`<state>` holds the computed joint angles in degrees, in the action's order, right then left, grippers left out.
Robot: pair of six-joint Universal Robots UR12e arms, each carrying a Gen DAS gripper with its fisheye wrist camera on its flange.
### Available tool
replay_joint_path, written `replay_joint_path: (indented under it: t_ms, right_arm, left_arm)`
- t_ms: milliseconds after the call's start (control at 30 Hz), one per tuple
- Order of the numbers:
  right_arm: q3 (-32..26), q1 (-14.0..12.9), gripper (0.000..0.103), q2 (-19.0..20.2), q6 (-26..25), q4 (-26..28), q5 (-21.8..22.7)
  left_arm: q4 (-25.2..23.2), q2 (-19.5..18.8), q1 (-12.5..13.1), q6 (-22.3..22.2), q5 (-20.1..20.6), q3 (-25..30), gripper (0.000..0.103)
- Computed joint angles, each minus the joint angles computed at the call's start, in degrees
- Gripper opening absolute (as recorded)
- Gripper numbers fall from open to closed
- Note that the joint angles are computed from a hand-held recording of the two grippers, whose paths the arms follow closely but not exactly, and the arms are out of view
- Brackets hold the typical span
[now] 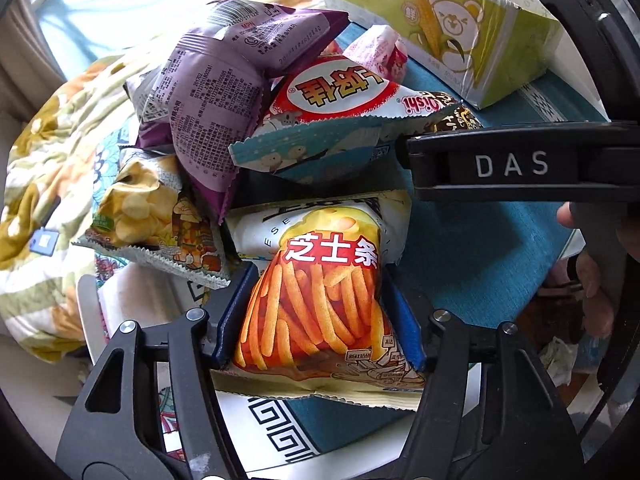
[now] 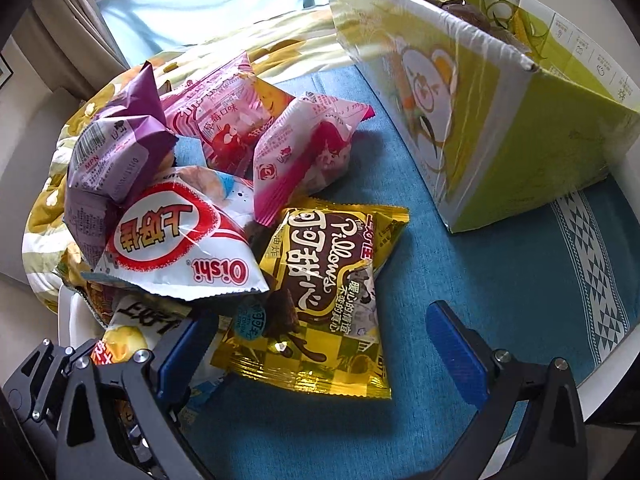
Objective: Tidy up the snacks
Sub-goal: 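Grasp the cheese-stick bag with the left gripper while the right grasps the yellow Pillows bag, then lower both bags into the yellow-green box and open both grippers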
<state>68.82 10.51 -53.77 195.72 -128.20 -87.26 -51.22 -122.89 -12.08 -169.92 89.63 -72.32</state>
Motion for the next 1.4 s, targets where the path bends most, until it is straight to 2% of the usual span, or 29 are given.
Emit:
replay_joint_path:
  t_ms: [167,233,300,367,500,700,933,1200,1300,1400]
  right_arm:
    - [-2.2,0.1,0.102,1.6,-0.2,1.2,-1.3]
    - [-2.9,0.0,0.094,2.2,-0.3,1.9,-1.0]
    - [-3.6,-0.1,0.08,2.8,-0.4,3.1,-0.2]
    - [-3.9,-0.2,0.071,3.1,-0.7,4.1,0.5]
    - [-3.4,-0.1,0.063,2.7,-1.4,3.6,0.3]
    - [0.8,-0.6,0.06,0.0,-1.5,0.7,0.6]
    - [4.2,-1.7,0.059,-2.7,-3.0,-1.8,2.4]
    - [7.5,-3.4,0.059,-6.6,-7.2,-4.0,7.3]
    - [9.0,-4.4,0.059,-8.8,-9.3,-5.3,9.6]
    - [8.4,-5.3,0.058,-9.1,-11.5,-6.2,11.5]
  left_arm:
    - [-0.4,0.1,0.0,-0.5,-0.3,-0.1,0.06]
    - [-1.4,-0.2,0.2,-0.8,-1.0,0.4,0.06]
    - [-2.7,-0.5,0.4,-1.4,-2.1,0.9,0.058]
    - [-2.5,-0.3,0.4,-1.8,-2.2,0.7,0.056]
    - [-2.7,-0.2,0.4,-2.1,-2.2,0.8,0.053]
    - [-2.8,0.8,0.4,-4.1,-1.9,0.0,0.05]
    - [-2.0,2.7,-0.4,-8.4,-0.8,-1.3,0.05]
    - [-0.9,4.5,-2.2,-13.9,2.0,-0.4,0.05]
    - [-0.6,4.6,-3.2,-17.8,3.1,0.9,0.05]
    - [-0.1,4.4,-4.1,-21.1,4.6,2.6,0.05]
